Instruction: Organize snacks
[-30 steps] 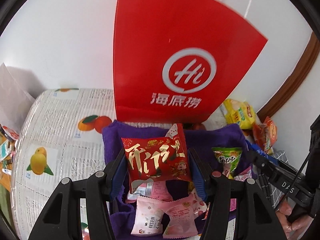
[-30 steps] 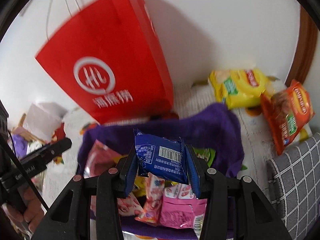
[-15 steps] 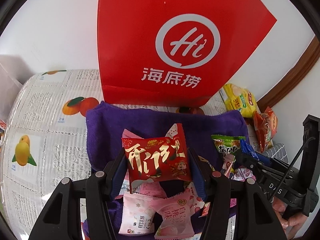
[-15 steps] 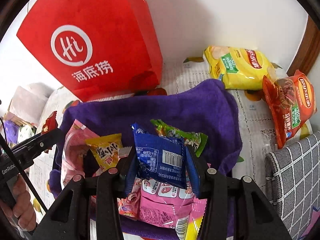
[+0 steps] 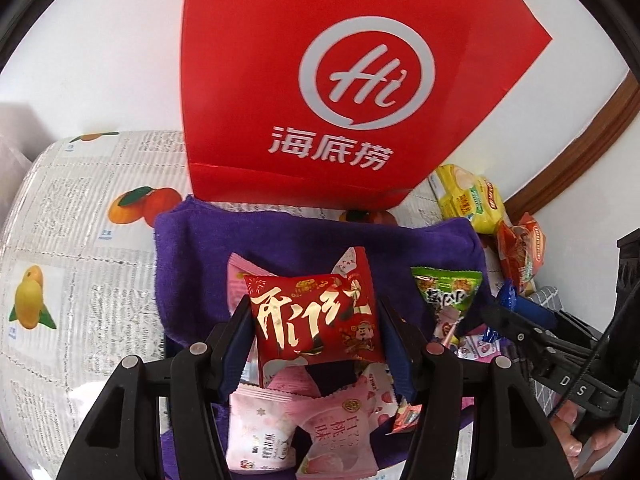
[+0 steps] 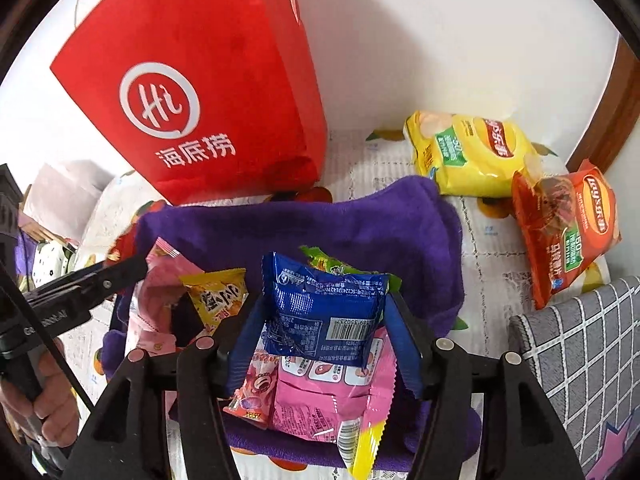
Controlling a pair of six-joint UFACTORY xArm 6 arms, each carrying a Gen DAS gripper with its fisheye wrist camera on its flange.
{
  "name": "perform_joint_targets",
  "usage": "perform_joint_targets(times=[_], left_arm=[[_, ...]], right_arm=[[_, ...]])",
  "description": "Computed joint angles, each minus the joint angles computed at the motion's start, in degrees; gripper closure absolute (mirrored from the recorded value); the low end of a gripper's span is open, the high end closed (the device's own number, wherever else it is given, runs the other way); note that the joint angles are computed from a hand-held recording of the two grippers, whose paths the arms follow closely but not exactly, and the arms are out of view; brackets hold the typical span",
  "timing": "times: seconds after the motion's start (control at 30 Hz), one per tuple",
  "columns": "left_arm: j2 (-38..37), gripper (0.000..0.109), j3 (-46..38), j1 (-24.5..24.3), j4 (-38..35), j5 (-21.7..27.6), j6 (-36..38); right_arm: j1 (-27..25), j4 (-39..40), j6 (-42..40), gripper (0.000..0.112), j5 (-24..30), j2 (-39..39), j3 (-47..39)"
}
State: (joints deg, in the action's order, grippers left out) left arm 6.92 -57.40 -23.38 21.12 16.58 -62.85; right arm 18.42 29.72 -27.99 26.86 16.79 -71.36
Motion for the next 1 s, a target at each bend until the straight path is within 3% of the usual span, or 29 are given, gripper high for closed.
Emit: perform_joint_targets(times=[0.13, 0.5, 0.73, 1.0], left_arm=[[0.55, 0.050, -0.57, -0.49, -1.69, 0.26, 1.68], [1.85, 0.046, -2.26, -0.97, -8.32, 3.26, 7.92], [0.69, 0.038, -2.41, -1.34, -7.24, 5.11, 7.17], [-2.66, 0.032, -1.54, -2.77, -5.77, 7.03, 5.65]], right_arm=[[0.28, 0.37, -1.32, 0.046, -1.50, -1.31, 1.39], [0.31, 1.62, -2.06, 0.046, -2.36, -2.24, 2.31], [0.07, 2.54, -2.41, 0.046, -2.97, -3.81, 3.48], [0.65, 7.56, -5.14, 0.044, -6.30, -11.25, 10.27]])
